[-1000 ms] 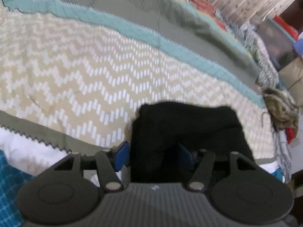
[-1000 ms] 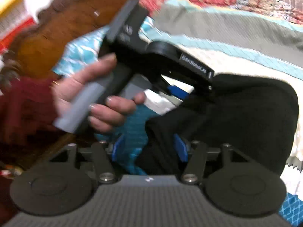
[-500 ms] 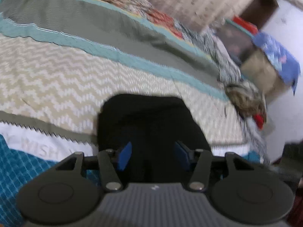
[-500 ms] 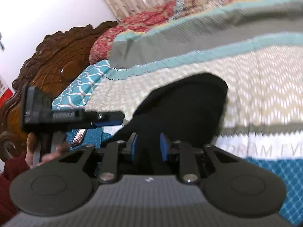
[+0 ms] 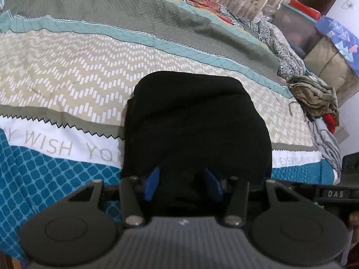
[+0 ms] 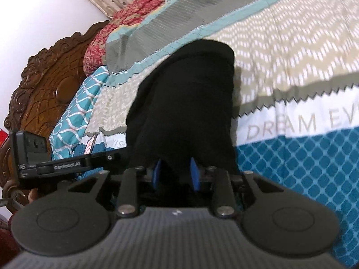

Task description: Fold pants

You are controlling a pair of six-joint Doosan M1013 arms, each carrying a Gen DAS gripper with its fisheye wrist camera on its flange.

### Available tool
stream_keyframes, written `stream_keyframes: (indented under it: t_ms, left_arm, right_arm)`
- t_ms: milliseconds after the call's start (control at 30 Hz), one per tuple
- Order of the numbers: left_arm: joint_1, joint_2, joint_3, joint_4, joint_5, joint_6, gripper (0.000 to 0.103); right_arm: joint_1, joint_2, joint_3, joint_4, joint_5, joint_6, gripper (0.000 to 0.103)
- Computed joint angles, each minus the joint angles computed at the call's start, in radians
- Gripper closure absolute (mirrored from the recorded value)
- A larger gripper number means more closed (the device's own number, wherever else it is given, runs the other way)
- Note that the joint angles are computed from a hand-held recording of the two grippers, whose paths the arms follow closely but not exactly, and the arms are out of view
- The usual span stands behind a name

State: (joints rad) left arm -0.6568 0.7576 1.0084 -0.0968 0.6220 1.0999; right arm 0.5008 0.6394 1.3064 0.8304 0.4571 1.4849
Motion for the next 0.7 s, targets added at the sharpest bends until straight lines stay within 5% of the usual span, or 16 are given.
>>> stream_keyframes:
  t_ms: [333, 500, 700]
  left_arm:
    - [-0.009, -0.001, -0.007, 0.054, 0.022, -0.048, 0.055]
    - [-0.007, 0.001, -0.009, 0.05, 0.026, -0.045, 0.054]
    - [-0.01, 0.002, -0.011, 0.059, 0.024, -0.045, 0.051]
  right_arm:
    - [0.003, -0.013, 0.014, -0.031, -0.003, 0.021, 0.068]
    - [-0.001, -0.059, 0.054, 0.153, -0.099, -0.231, 0.067]
    - [0.005, -0.049, 0.003, -0.134, -0.187, 0.056, 0.066]
